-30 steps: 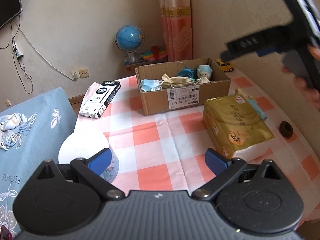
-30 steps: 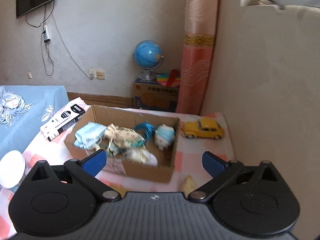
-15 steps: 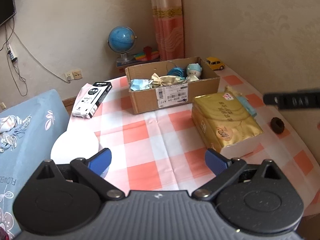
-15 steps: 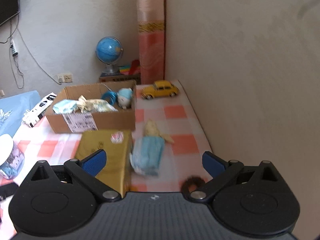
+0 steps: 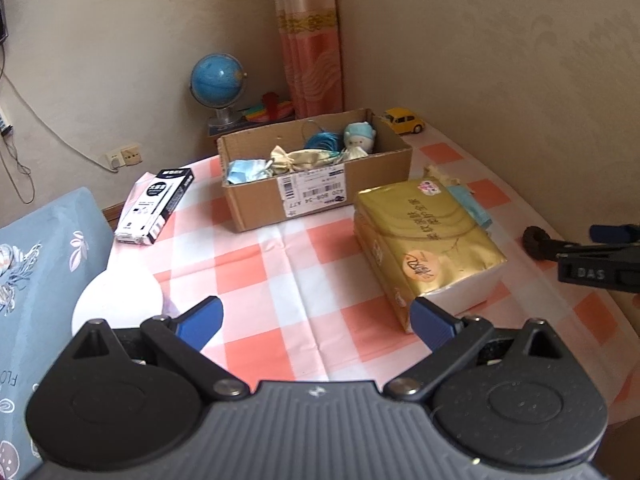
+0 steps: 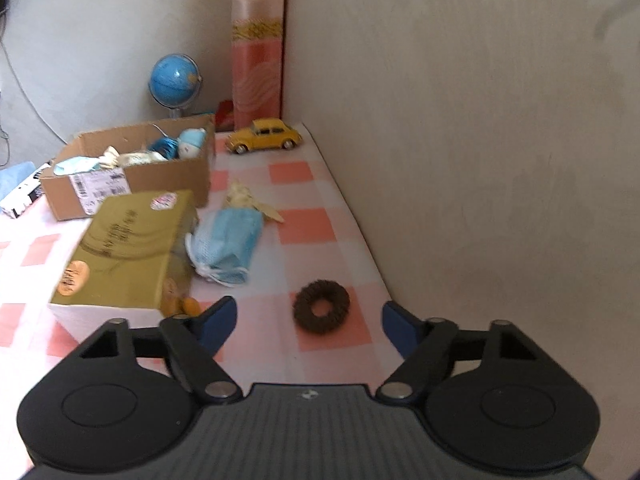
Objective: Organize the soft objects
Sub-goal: 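Move the right tool to the brown scrunchie and close on it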
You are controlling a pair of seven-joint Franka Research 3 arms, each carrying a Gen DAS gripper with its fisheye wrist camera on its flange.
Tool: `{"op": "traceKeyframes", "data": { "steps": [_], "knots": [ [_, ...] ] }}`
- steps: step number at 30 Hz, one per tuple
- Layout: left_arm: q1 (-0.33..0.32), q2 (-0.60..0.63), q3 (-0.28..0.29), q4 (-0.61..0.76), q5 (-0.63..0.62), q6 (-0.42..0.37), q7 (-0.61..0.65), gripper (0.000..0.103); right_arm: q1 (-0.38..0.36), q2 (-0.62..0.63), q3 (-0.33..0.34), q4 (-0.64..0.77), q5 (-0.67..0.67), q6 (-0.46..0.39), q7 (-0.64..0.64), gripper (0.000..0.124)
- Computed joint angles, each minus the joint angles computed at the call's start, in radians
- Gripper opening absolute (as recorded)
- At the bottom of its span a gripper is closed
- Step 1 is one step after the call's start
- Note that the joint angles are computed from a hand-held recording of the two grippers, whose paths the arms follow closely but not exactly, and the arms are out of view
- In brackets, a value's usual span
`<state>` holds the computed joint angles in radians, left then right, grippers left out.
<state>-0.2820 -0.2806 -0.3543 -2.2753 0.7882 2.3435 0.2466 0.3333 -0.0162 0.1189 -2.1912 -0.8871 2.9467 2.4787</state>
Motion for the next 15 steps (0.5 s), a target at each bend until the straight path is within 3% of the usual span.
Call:
{"op": "traceKeyframes", "data": {
  "steps": [5,15],
  "knots": [
    [0.001,0.02,0.004,0.011,0.012,0.017,0.005,0.1,0.012,0.053,-0.018,0.032,-0.037,-0.018,0.039,0.067],
    [0.006,0.069,0.034,0.042,-0.003,0.096,0.071,0.099,0.084,0.148,-0.1,0.108,-0.05,-0.022,0.041,0.058]
  ]
}}
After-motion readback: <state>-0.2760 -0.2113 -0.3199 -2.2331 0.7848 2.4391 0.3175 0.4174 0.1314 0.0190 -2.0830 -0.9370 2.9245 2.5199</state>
